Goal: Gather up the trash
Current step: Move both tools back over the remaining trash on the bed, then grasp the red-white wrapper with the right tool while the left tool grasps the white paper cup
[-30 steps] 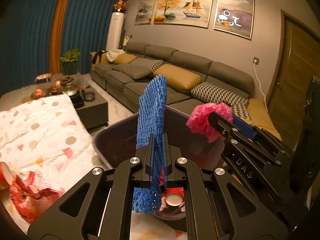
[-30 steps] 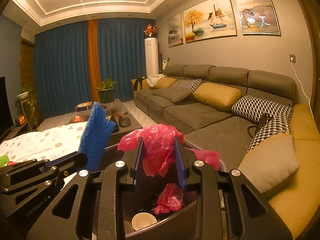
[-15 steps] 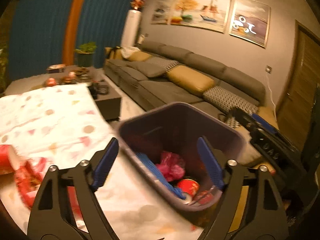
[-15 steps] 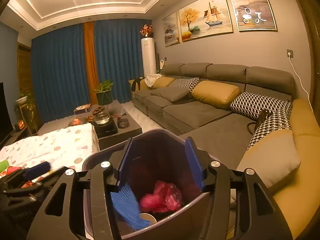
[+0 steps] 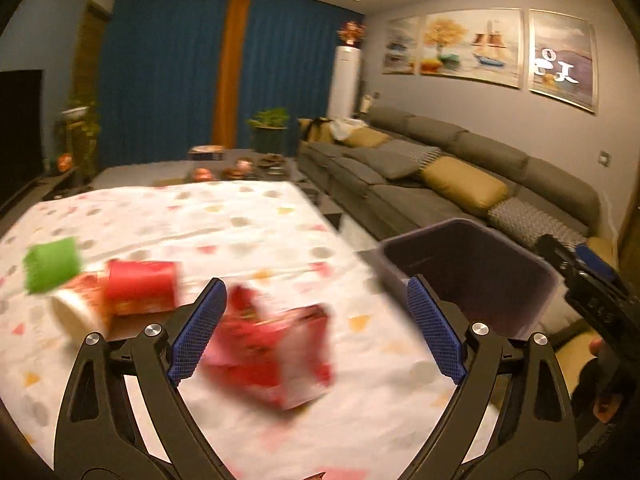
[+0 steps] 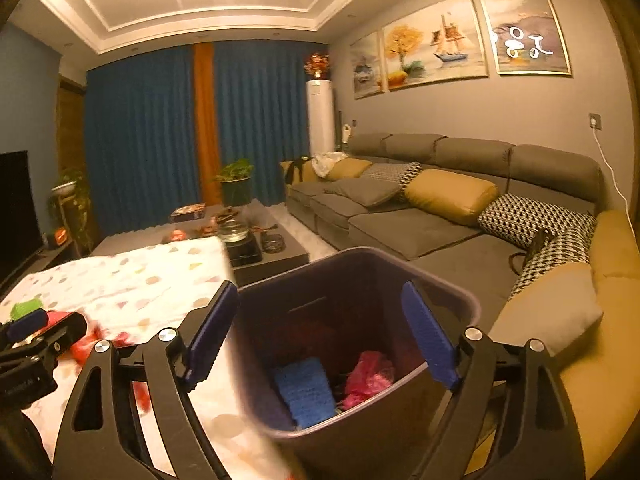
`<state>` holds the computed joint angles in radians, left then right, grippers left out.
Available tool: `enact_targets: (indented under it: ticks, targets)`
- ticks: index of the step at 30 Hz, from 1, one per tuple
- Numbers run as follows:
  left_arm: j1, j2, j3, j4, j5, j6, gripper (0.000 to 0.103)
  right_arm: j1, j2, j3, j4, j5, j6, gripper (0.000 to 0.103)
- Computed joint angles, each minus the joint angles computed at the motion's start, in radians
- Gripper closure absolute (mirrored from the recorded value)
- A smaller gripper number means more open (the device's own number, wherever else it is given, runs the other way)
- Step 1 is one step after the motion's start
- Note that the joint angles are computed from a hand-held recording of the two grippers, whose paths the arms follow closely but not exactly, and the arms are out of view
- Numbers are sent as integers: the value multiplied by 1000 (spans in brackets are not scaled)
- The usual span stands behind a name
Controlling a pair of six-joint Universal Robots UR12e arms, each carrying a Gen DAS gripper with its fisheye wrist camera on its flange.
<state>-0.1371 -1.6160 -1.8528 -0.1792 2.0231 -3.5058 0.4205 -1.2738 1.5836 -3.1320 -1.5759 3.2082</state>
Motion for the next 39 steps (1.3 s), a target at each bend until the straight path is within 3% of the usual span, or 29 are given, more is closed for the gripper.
enact_targets:
  ticks: [11, 16, 27, 32, 39]
  targets:
    - [12, 174, -171, -69, 238, -125, 13, 80, -19, 27, 48, 99, -59, 21]
    - [31, 235, -215, -107, 273, -176, 13, 113, -9, 14, 78, 119, -69, 21]
    - [56, 267, -249, -72, 255, -178, 13, 168, 29, -27, 153, 82, -121, 21]
    - [65, 264, -252, -55, 242, -174, 13, 178, 52, -55, 191, 66, -120, 27]
    - [104, 244, -239, -57, 161, -178, 18, 188, 87, -99, 242, 38, -106, 32]
